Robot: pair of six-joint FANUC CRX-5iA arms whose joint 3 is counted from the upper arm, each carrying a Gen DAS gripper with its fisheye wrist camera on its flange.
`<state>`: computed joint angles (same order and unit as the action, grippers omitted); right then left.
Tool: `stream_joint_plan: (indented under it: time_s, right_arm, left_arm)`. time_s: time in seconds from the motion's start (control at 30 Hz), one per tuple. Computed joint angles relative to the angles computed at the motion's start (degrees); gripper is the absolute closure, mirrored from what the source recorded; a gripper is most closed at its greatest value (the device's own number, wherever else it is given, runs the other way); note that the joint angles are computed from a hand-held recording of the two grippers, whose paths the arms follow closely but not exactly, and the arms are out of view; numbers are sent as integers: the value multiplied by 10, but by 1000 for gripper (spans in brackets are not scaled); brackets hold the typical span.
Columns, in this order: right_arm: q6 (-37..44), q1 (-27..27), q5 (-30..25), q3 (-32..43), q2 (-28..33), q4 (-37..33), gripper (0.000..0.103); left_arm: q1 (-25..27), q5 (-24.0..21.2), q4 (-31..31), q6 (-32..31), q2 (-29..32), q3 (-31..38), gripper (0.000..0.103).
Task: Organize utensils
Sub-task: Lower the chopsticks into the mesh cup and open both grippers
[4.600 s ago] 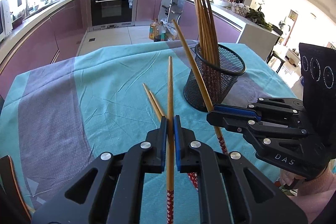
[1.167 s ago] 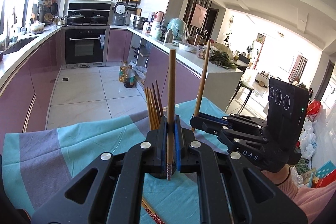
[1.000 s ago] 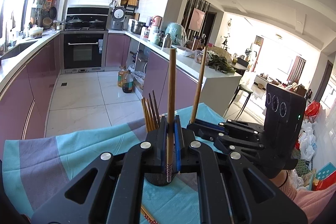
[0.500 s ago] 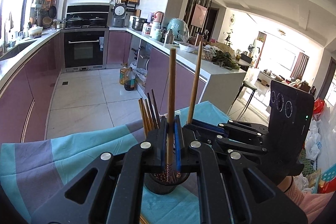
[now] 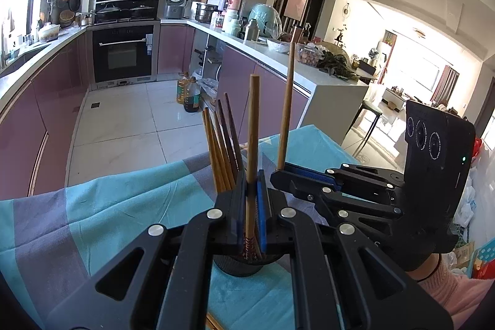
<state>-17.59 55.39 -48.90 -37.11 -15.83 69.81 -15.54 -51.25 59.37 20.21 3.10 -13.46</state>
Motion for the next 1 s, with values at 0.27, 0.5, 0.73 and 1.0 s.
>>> stream_joint_plan:
  time_s: [0.27,0.5,0.73,1.0]
  right_arm:
    - [5,4,-2,-4,1,-20,97]
    - [13,5,0,-5,2,-39,97]
    - [21,6,3,-4,4,-60,97]
    - [28,1,13,-1,8,-73,96]
  left_arm:
    - [-9,8,-38,23,12,15,96]
    - [-17,7,-73,53,28,46,96]
    - [-22,-2,-101,83,42,70,96]
    - [-23,-6,-113,106,55,82,96]
